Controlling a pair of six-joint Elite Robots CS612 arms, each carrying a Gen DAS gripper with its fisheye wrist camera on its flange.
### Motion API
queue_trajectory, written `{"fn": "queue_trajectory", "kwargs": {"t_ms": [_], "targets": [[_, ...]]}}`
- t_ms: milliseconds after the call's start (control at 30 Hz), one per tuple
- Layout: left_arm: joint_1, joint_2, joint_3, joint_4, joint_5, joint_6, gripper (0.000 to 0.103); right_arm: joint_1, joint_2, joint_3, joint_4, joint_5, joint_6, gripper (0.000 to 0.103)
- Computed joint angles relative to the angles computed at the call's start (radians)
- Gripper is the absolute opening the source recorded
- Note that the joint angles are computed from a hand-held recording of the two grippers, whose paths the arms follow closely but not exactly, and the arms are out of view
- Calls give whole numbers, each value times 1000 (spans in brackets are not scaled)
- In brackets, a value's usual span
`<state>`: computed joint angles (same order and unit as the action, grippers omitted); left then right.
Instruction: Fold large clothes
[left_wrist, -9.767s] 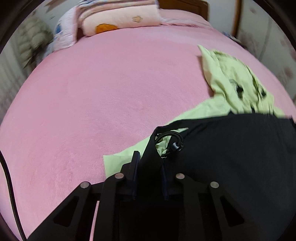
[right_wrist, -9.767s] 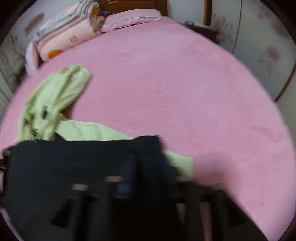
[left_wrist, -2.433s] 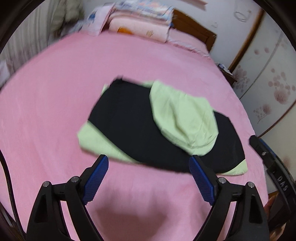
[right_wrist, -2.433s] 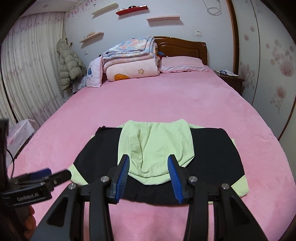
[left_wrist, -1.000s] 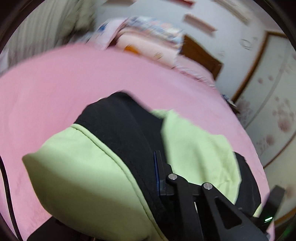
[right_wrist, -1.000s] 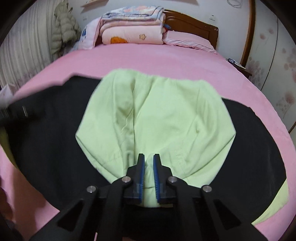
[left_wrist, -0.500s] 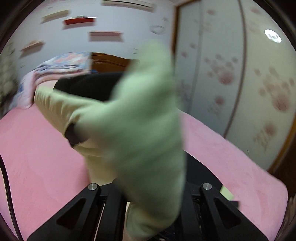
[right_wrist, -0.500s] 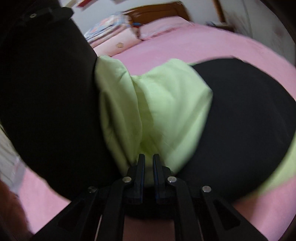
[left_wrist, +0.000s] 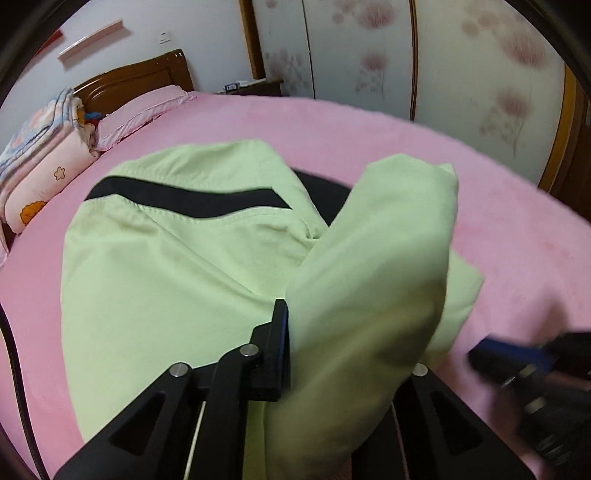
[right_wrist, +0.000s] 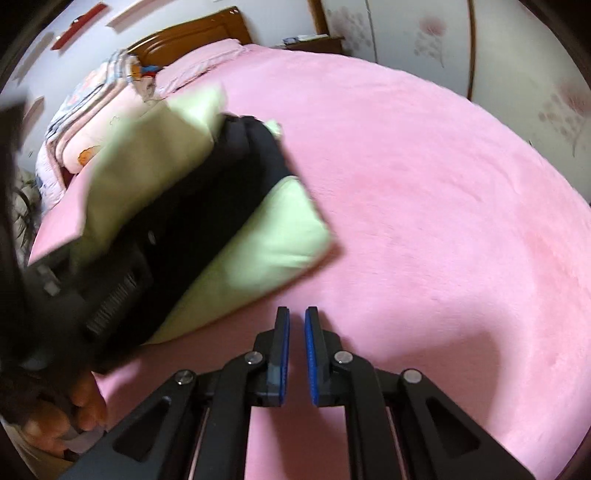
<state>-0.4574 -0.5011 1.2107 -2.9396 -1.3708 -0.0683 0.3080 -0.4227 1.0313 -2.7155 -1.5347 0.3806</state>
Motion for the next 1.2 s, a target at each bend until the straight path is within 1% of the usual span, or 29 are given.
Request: {"fn": "queue_trajectory", "kwargs": {"t_ms": [33, 67, 100, 133, 200, 267, 300, 367, 400, 433, 467, 500, 533, 567, 600, 633, 700, 733, 800, 867, 900, 967, 1000, 1033, 1067, 1100, 1133, 1167, 1200], "targets": [[-2, 0, 1, 4, 5, 5, 12, -1, 0, 1, -5, -3, 2, 8], [-3, -5, 5, 9, 9, 7, 16, -1, 0, 1, -8, -9, -2, 8], [-3, -12, 11, 14, -3, 5, 25, -1, 0, -1, -9, -14, -6, 9], [-3, -16, 12, 21, -24, -3, 31, -2, -4, 4, -15, -14, -9, 9], [-3, -34, 18, 20, -82, -29, 62, -6, -3, -5, -16, 6, -14, 9], [1, -55, 44, -32, -121, -51, 76, -15, -3, -12, -22, 19, -21, 9], [2, -72, 70, -72, -136, -65, 79, -18, -8, -4, -35, 19, -25, 9], [8, -93, 98, -119, -156, -97, 84, -19, -8, -19, -53, 23, -39, 9], [12, -111, 127, -154, -156, -126, 86, -20, -14, -13, -66, 24, -47, 11], [17, -125, 151, -179, -150, -153, 86, -23, -21, -7, -78, 30, -60, 19], [22, -134, 165, -191, -140, -180, 86, -26, -29, -2, -94, 40, -73, 24], [27, -145, 184, -197, -120, -216, 86, -27, -29, -8, -105, 47, -82, 34], [32, -153, 196, -194, -91, -252, 86, -30, -31, -10, -113, 57, -90, 39], [41, -150, 186, -177, -73, -274, 86, -32, -29, -22, -115, 74, -101, 40], [47, -154, 192, -155, -37, -310, 86, -34, -22, -44, -104, 94, -115, 40], [52, -155, 195, -125, -4, -348, 86, -35, -11, -71, -83, 112, -127, 40], [68, -153, 194, -55, 33, -417, 86, -32, 13, -134, -22, 147, -162, 40], [77, -150, 196, -37, 41, -451, 86, -30, 24, -158, 8, 163, -181, 40], [91, -143, 198, -8, 42, -503, 86, -25, 44, -207, 85, 184, -218, 40], [100, -139, 204, 6, 31, -538, 86, -21, 83, -290, 190, 219, -257, 40], [104, -136, 204, 13, 19, -551, 86, -19, 101, -324, 229, 223, -272, 40], [110, -130, 208, 2, -8, -568, 86, -14, 134, -393, 328, 207, -295, 40], [112, -127, 208, -4, -18, -577, 86, -12, 152, -429, 376, 207, -304, 39], [113, -123, 206, -13, -24, -581, 86, -13, 165, -452, 408, 213, -308, 32], [113, -121, 205, -18, -29, -585, 86, -14, 178, -475, 440, 220, -311, 30], [113, -121, 206, -19, -32, -589, 86, -16, 185, -485, 450, 231, -317, 19], [113, -120, 205, -20, -36, -592, 86, -18, 184, -480, 441, 249, -325, 7], [113, -118, 201, -23, -43, -596, 86, -19, 175, -455, 410, 252, -326, 7], [113, -115, 195, -23, -52, -596, 86, -17, 163, -429, 375, 238, -328, 6]]}}
